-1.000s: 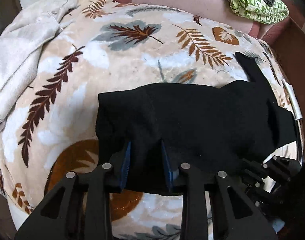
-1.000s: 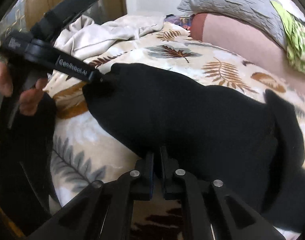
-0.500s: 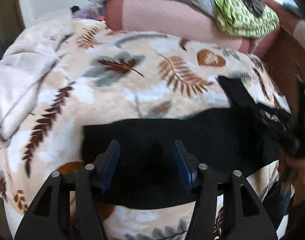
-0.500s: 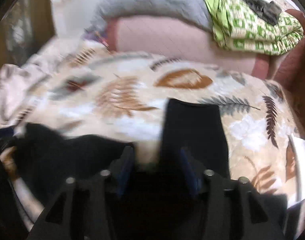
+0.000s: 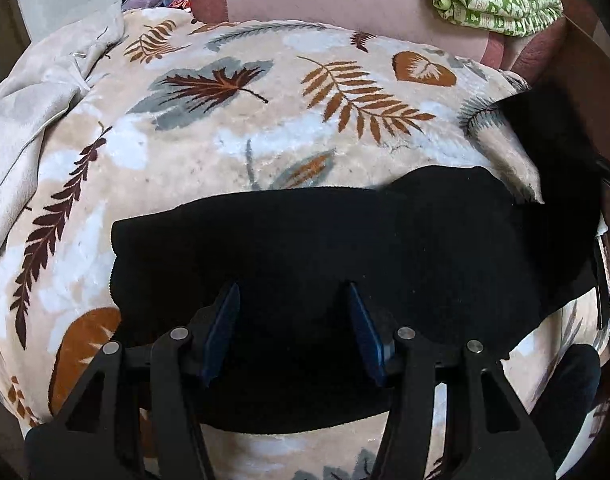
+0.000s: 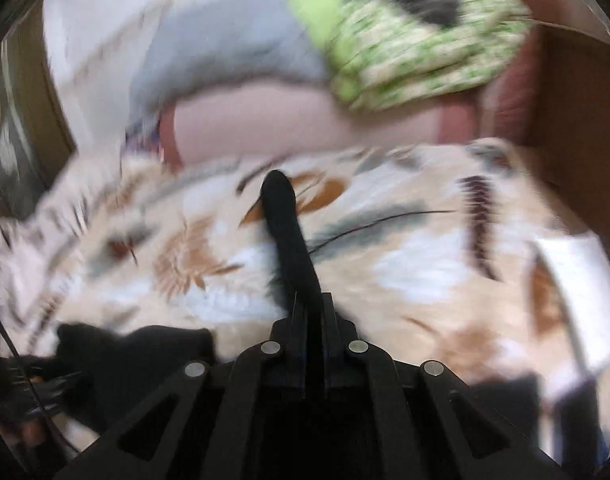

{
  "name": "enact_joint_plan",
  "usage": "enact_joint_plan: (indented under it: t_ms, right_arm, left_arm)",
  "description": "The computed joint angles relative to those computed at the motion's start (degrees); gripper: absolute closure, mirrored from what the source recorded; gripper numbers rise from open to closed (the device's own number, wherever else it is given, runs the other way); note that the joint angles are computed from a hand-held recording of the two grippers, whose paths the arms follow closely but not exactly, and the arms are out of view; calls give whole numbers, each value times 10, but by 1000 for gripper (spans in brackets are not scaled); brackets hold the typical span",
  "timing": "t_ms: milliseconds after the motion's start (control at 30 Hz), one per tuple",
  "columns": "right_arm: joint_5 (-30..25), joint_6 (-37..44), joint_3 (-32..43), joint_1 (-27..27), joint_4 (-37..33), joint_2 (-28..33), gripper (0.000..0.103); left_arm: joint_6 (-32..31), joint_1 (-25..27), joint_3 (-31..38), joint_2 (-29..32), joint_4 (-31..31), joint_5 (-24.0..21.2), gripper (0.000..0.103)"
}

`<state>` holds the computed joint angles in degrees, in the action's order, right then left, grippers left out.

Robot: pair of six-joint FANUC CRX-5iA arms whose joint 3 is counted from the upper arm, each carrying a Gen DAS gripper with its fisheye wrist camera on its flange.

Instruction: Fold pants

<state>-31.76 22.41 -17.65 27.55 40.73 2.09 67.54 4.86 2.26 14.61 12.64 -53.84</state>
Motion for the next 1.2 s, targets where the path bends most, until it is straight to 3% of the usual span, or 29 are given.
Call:
enact_joint_plan:
  t_ms: [100,167,300,333,467,600,667,767,833,933,967,1000,1133,1200]
  right_arm:
    - [-11,-32,-71,-15,-13,-78,100]
    - [-40,-34,-93,-26,-38,-97,100]
    - [-73,48,-78,-61,-213,-81,100]
    - [-83,61,-74,-59,-226,-75,100]
    - [-99,50,-84,-36,-189,-85,100]
    - [-112,70,-80,-35,-203,-92,98]
    - [-153,115,-47,-43,-247,-70,89]
    - [-170,94,-57,-29,-220,-87,81]
    - [-160,70,-78,-11,-182,-119,74]
    - [-120,84,-84,11,-163,-146,53]
    - [-102,99,-77,16,-166,-143,42]
    - [-81,125,-63,18,-180,-132,40]
    - [-25,241,34,21,-271,-33,40]
    - [-27,316,108,15,-349,35,40]
  left_arm:
    - [4,-5,-7,-5,-10,10,47]
    - [11,-8,-7,-6,-17,12,45]
    - [20,-16,-3,-6,-33,11,44]
    - [22,-18,-1,-6,-38,10,44]
    - [19,-13,3,-4,-32,-1,44]
    - [19,-9,-1,-5,-24,-1,44]
    - [20,-9,0,-5,-26,-1,44]
    - [0,0,-1,-11,-11,-14,44]
    - [-8,16,-3,-19,5,-16,44]
    - [-3,36,0,-25,15,-5,42]
    - [4,45,6,-23,18,-4,38]
    - [9,52,10,-20,25,-4,35]
    - [53,74,37,8,32,-15,32]
    - [76,73,53,25,18,-24,32]
